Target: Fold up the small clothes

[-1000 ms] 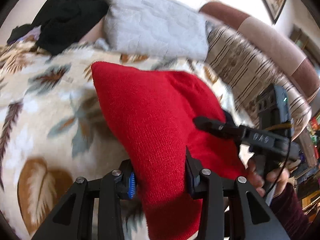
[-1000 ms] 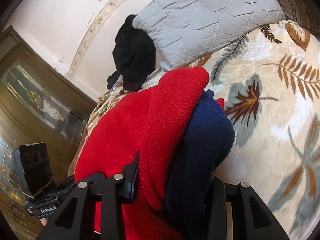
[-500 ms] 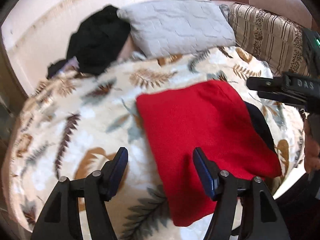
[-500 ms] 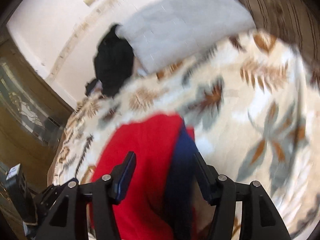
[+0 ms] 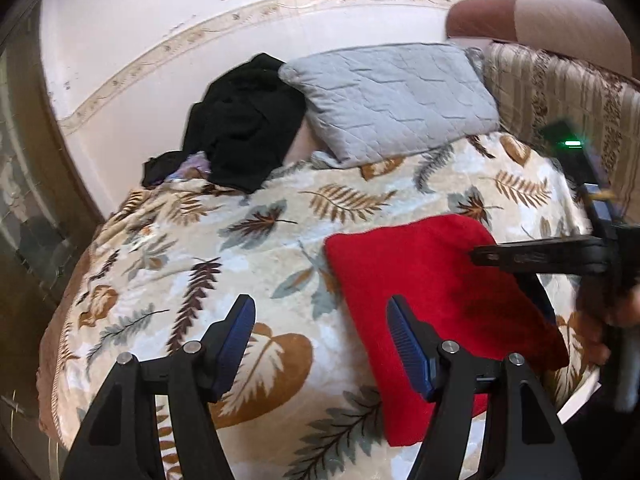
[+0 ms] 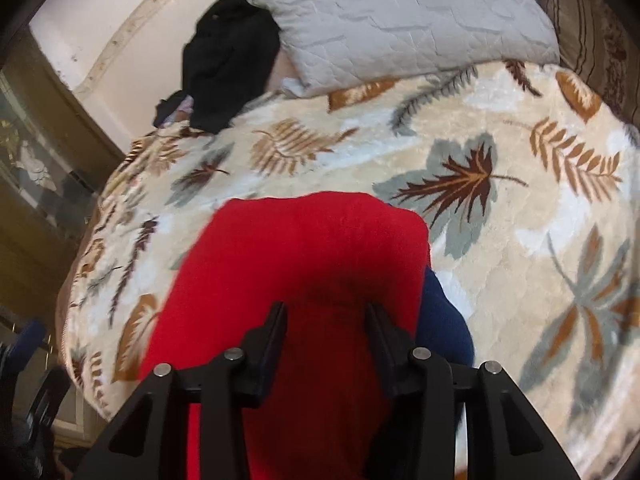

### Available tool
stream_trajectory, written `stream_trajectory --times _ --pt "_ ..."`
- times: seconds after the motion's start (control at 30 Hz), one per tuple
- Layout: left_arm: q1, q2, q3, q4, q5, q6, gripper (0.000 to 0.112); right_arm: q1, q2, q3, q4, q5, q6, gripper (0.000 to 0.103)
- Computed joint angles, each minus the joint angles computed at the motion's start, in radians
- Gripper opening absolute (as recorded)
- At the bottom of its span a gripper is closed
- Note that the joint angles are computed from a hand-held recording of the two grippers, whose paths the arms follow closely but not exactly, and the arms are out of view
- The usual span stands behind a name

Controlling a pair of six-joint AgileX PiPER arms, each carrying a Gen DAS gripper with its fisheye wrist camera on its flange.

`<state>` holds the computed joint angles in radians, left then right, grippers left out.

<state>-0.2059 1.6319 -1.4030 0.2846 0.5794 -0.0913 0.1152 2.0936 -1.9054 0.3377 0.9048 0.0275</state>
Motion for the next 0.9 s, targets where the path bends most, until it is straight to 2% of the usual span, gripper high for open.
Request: stream_trajectory --times 0.03,0.13,0.23,0.27,0.3,0.33,0.43,0.63,0.9 --pt "-0.002 -0.013 0.008 0.017 0.0 -0.021 0.074 0.005 -0.039 0.041 -0.014 -0.018 0.006 0.047" --pt "-0.01 -0.064 0.038 0.059 0.009 -0.09 0.075 0.009 -0.201 0.2 -0.034 -0.064 0.023 0.054" --pt "-0.016 -0.105 0.049 0.088 0.045 -0.148 0.076 0.036 -0.331 0.293 -0.137 -0.078 0.087 0.058" --pt "-0.021 -0.117 0.048 0.105 0.066 -0.172 0.077 0.046 -0.384 0.329 -0.174 -0.079 0.112 0.06" --pt "-0.027 -0.125 0.046 0.123 0.085 -0.194 0.084 0.054 -0.436 0.364 -0.198 -0.079 0.13 0.062" --pt "-0.041 -0.139 0.043 0.173 0.119 -0.249 0.087 0.06 -0.485 0.396 -0.212 -0.08 0.142 0.064" --pt "-0.075 -0.196 0.073 0.309 0.144 -0.382 0.087 0.086 -0.612 0.471 -0.266 -0.088 0.198 0.067" --pt "-0.09 -0.302 0.06 0.345 0.211 -0.421 0.087 0.223 -0.771 0.523 -0.502 -0.053 0.392 0.068" --pt "-0.142 -0.417 0.038 0.422 0.294 -0.477 0.087 0.374 -0.868 0.499 -0.689 0.056 0.572 0.068"
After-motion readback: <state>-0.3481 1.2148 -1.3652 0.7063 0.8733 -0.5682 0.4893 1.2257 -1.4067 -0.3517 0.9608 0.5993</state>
